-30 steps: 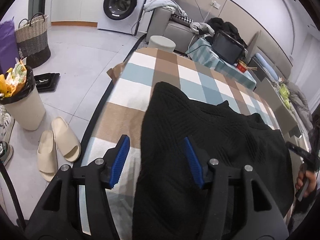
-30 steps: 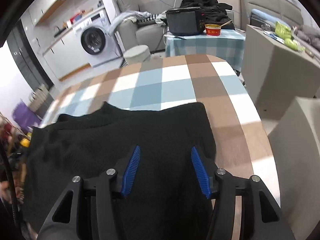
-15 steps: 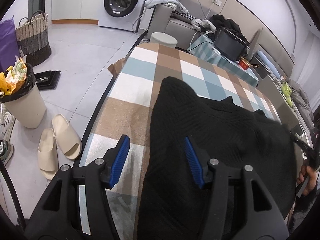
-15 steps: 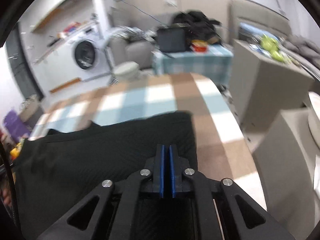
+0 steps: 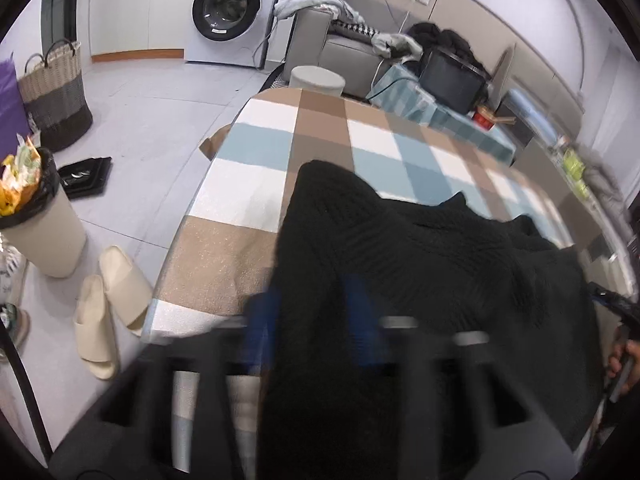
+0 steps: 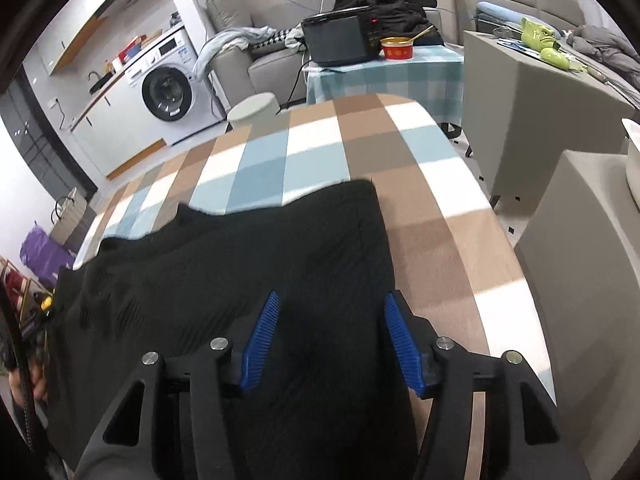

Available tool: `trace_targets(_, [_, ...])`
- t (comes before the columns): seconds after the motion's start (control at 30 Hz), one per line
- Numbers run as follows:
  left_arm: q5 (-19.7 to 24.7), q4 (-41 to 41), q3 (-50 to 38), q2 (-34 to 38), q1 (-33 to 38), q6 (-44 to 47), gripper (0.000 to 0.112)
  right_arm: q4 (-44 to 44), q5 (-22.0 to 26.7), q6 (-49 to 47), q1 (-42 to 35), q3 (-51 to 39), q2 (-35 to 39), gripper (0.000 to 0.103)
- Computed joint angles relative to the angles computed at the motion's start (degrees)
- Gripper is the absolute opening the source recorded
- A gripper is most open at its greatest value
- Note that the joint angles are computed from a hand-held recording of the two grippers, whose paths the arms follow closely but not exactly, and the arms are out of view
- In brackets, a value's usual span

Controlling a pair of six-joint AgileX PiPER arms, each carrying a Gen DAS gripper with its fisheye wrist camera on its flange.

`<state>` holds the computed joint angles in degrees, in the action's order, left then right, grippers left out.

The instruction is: Fold small clothes

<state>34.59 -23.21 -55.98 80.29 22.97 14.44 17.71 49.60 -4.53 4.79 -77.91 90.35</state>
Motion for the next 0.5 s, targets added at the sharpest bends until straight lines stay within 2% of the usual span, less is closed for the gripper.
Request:
trace_targets(0.17, [0.6, -3.3, 2.3, -2.7, 5.2, 1.5, 0.019, 1.3, 2.4, -4.0, -1.4, 6.0, -6.6, 0.059])
trace_targets(0.23, [4.1, -4.7, 3.2, -5.2, 8.1, 3.2, 0.028, 3.2, 4.2, -6.7, -2.9, 9.2, -10.5, 0.062])
trace_targets(0.37, [10.0, -7.1, 8.1, -14.2, 14.1, 7.9, 0.060, 9.2, 9.2, -12.6, -8.4, 16.4, -18.9, 0.063])
trace_targets(0.5, [19.9, -10.2, 13.7, -23.8, 21.9, 13.9, 0.062, 15.5, 16.2, -18.0, -17.1, 23.5, -27.2, 0.063])
